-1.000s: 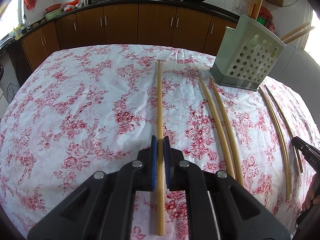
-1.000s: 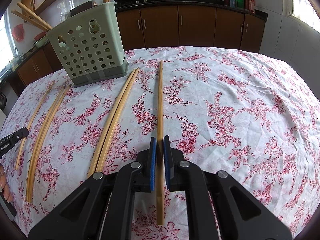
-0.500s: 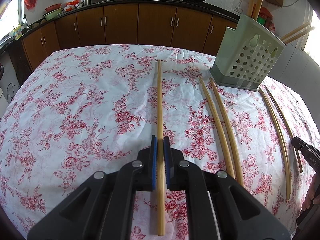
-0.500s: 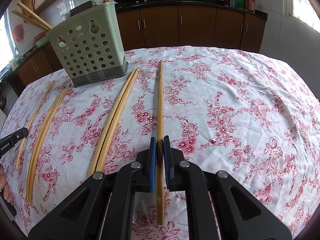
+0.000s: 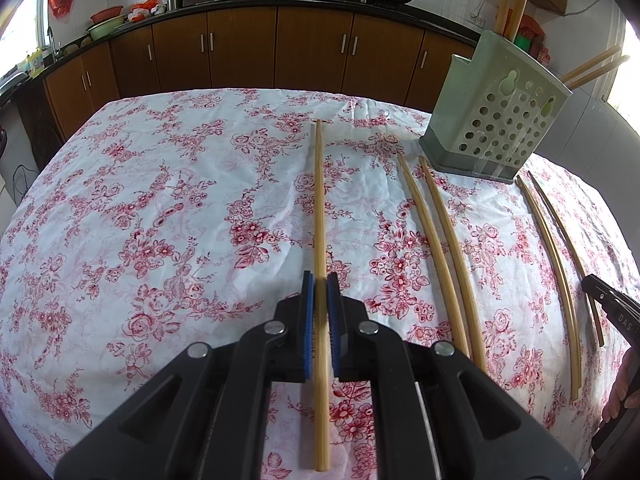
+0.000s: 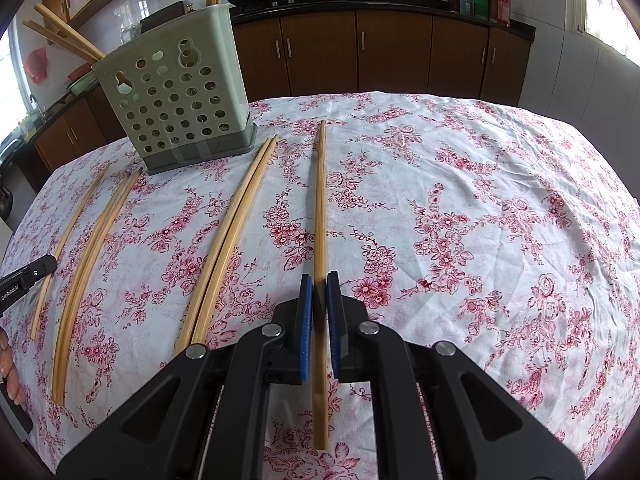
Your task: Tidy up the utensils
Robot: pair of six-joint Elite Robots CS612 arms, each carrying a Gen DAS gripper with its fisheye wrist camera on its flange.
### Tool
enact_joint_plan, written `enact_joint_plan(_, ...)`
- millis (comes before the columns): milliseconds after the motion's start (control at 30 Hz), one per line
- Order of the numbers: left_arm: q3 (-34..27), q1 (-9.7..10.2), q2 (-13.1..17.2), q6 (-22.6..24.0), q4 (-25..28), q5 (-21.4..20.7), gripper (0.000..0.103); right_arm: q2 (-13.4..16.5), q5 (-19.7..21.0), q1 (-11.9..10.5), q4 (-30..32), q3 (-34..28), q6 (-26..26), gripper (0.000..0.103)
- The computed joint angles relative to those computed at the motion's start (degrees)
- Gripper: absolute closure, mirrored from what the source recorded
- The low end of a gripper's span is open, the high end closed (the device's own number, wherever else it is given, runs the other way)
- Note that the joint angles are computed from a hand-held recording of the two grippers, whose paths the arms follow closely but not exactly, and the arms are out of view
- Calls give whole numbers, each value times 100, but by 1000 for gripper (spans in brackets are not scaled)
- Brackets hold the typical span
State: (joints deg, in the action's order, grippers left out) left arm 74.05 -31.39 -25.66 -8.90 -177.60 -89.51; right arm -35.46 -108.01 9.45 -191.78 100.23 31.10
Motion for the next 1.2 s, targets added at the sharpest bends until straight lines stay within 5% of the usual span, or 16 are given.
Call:
enact_joint_plan(800,549,-92,-281,566,-198,195,95,-118,-30,24,-369,240,62,95)
enact_joint_plan(1200,812,-20,-731,448,-2002,-116,95,-445,-897,135,-1960,424,-488,95)
